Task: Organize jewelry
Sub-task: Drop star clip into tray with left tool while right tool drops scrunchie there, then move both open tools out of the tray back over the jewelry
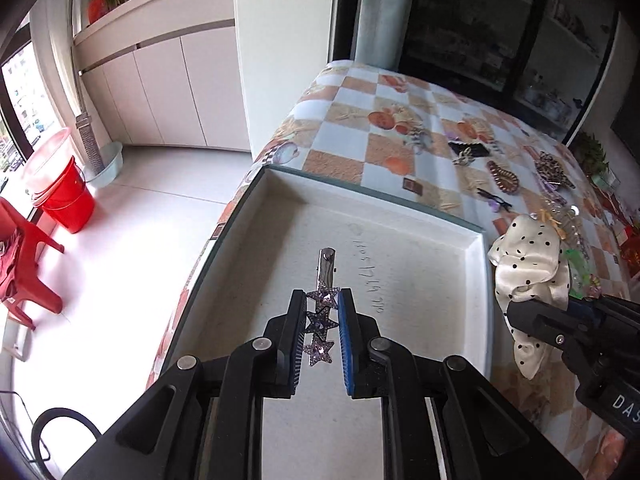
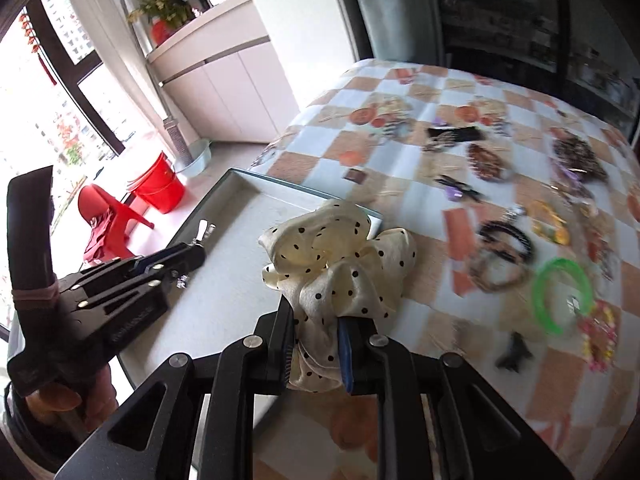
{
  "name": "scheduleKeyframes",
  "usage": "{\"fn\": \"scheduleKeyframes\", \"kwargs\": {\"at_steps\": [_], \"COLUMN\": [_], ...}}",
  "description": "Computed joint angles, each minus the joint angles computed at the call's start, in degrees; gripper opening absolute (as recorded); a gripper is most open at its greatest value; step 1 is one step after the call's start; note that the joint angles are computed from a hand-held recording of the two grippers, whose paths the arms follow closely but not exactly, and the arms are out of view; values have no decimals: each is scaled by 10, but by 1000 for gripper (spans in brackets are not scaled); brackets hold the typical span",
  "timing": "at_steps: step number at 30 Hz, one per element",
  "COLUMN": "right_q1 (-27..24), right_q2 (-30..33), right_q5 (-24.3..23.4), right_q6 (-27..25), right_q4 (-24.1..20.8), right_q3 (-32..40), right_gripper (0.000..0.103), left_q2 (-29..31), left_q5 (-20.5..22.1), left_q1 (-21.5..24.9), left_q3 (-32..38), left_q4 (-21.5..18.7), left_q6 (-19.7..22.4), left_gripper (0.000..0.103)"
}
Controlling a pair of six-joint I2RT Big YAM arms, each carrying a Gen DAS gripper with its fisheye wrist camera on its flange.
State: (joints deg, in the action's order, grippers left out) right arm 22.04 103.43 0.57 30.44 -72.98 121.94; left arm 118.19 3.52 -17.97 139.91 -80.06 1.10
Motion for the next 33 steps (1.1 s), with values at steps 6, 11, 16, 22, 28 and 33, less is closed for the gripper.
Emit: {"fn": "scheduleKeyframes", "kwargs": {"at_steps": [6,11,16,22,28,33], "right_q1": [-8,-17,-19,-24,-27,-30], "right_q2": [113,169,198,205,172,122], "right_q5": [-25,-34,-37,-39,-37,-33], "right_q6": [-7,-18,-27,-27,-5,13], "right_q4": [-64,-107,-129,-136,-106,-56], "right_q3": [133,205,245,259,218,163], "right_gripper": [20,20,20,31,53,80], "left_q2": [81,122,107,76,59,31], "left_q5": [-17,-34,-50,-86,-93,-96], "left_q1": [-5,-8,-11,-8,-8,-12], "left_q3": [105,166,135,81,60,23], "left_q4": [-56,-78,-53,-11,-4,14], "left_q6": [7,5,14,-2,-5,-7], "left_gripper": [18,17,19,66,66,66]}}
